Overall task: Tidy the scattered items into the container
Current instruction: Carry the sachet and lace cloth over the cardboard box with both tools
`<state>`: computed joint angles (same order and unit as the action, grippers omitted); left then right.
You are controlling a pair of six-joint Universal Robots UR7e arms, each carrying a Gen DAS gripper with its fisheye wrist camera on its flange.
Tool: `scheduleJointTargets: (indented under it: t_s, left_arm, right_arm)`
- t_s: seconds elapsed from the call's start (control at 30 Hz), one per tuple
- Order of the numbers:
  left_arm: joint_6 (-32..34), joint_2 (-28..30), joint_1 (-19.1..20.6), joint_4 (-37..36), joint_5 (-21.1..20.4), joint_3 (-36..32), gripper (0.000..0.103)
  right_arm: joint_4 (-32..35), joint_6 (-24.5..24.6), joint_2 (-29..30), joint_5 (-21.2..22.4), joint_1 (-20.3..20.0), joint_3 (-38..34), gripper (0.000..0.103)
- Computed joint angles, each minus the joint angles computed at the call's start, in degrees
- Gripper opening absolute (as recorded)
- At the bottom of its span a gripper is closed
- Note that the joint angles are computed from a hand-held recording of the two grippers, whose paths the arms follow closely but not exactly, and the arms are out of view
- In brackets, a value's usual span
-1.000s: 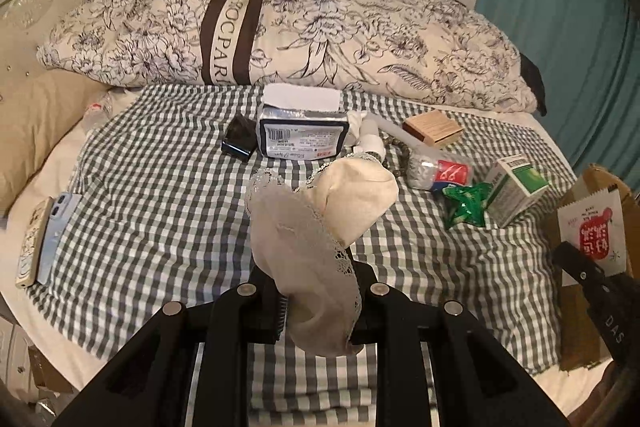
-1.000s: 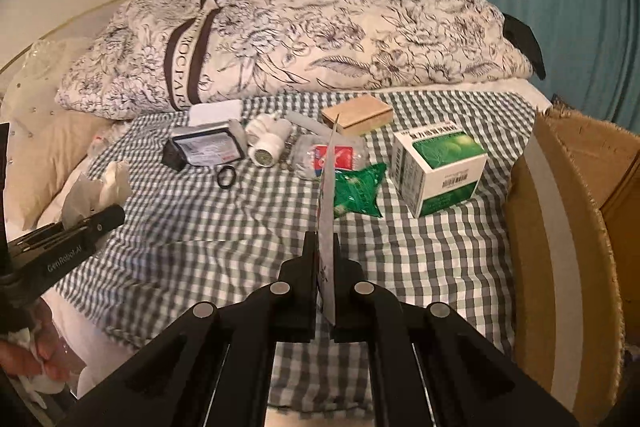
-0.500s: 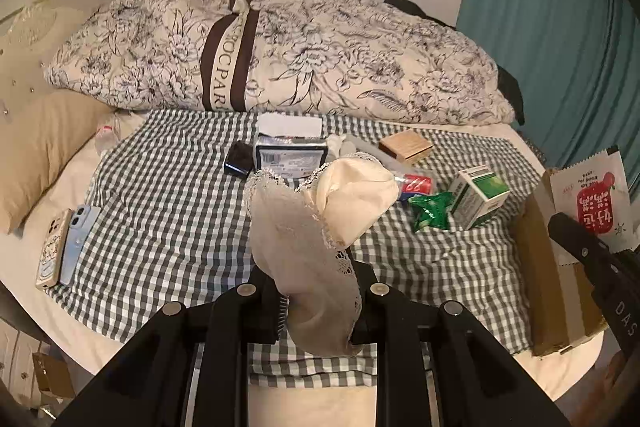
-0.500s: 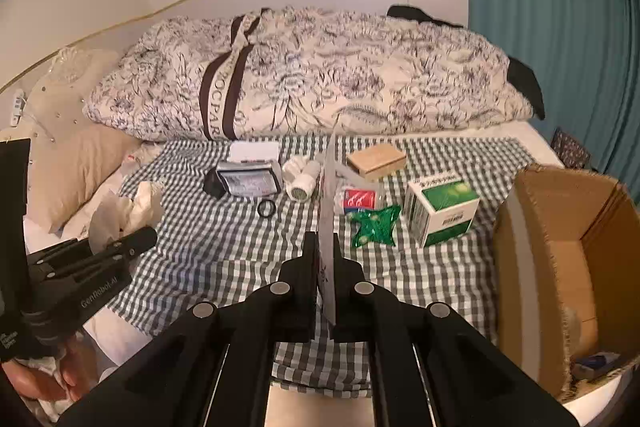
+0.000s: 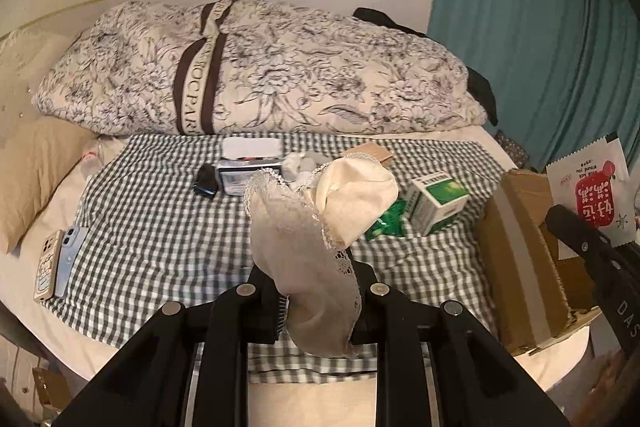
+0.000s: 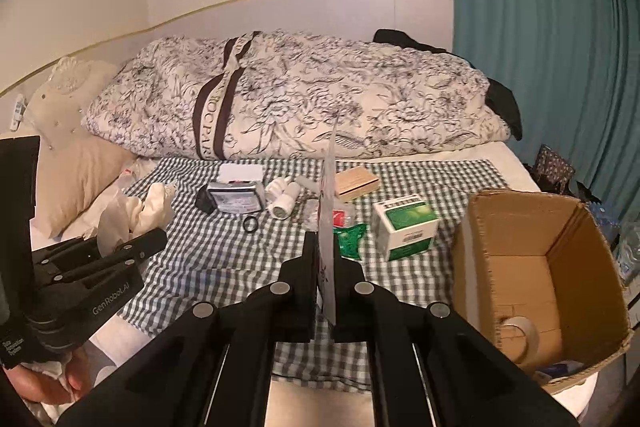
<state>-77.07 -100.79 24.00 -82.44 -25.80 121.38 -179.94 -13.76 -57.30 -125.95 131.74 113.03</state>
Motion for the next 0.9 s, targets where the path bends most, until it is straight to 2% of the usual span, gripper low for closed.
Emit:
scheduleJointTargets:
  t_s: [0.3,0.6,0.9]
  left_arm:
    - [11.9,9.3,0.6,-17.5,-2.4,0.5,0.021]
    - [26.2,21.3,1.6,-37.5,-6.0,-1.9,0.021]
    - [35.9,30.3,2.0,-48.0,-9.4,-5.7,0.021]
  right_arm:
    - [-0.2,-0.6,-5.9,-1.8,-3.2,2.9,0.003]
    - [1.0,-2.1,-12.4,-4.3,-7.2,5.7,0.003]
    - [2.2,-3.3,-16.8,-6.2,-11.1,6.4,0.003]
